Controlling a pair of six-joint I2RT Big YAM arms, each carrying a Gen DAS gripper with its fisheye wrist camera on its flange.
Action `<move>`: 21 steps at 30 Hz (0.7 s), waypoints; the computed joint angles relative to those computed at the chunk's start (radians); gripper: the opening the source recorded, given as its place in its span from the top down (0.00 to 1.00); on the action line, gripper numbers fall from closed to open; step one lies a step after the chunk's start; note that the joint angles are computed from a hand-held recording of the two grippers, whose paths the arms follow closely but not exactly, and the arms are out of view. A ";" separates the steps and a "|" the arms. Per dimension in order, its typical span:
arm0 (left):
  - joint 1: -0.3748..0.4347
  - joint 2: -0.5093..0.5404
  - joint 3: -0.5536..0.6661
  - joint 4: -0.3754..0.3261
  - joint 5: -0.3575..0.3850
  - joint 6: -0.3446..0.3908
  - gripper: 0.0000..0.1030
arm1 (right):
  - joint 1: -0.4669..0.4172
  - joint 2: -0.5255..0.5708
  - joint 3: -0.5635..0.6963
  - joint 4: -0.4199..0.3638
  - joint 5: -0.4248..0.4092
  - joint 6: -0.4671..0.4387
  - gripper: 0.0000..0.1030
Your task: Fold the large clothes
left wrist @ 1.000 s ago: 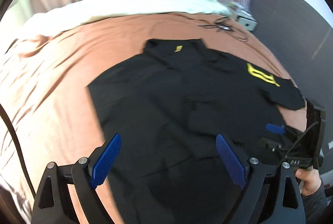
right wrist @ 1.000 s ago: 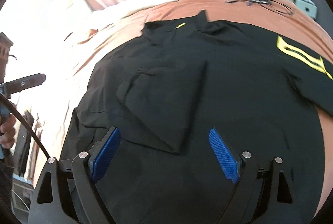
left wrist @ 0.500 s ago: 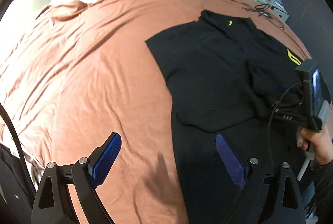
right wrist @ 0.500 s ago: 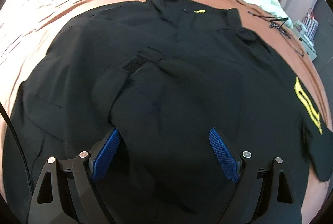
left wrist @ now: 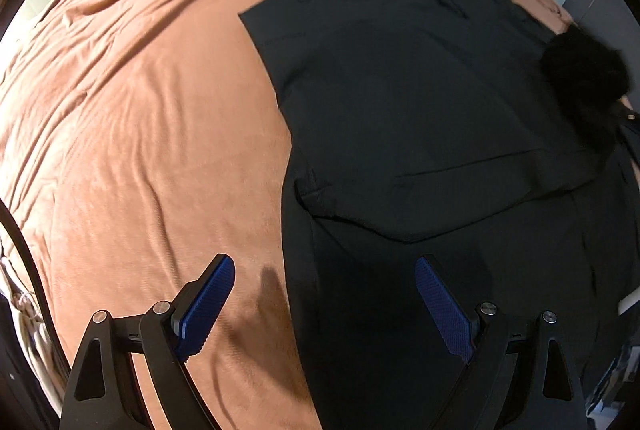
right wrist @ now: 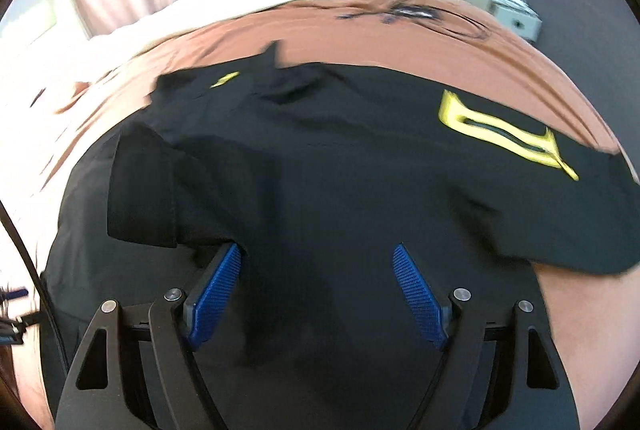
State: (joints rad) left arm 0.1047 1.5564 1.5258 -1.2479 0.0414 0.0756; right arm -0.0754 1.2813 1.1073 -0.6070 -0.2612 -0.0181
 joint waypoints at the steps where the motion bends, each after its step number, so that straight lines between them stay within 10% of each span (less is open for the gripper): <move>1: 0.001 0.002 -0.005 0.002 -0.004 -0.002 0.10 | -0.028 0.007 0.001 -0.005 -0.021 0.020 0.25; 14: 0.034 -0.024 -0.076 0.058 0.024 -0.005 0.37 | -0.248 0.162 -0.013 -0.049 -0.496 0.099 0.25; 21: 0.031 0.002 -0.069 0.100 0.022 -0.021 0.53 | -0.194 0.238 0.053 0.014 -0.439 0.138 0.92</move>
State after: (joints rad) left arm 0.1360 1.5580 1.4573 -1.1476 0.0636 0.0543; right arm -0.2690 1.5189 1.1606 -0.5926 -0.6999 0.1200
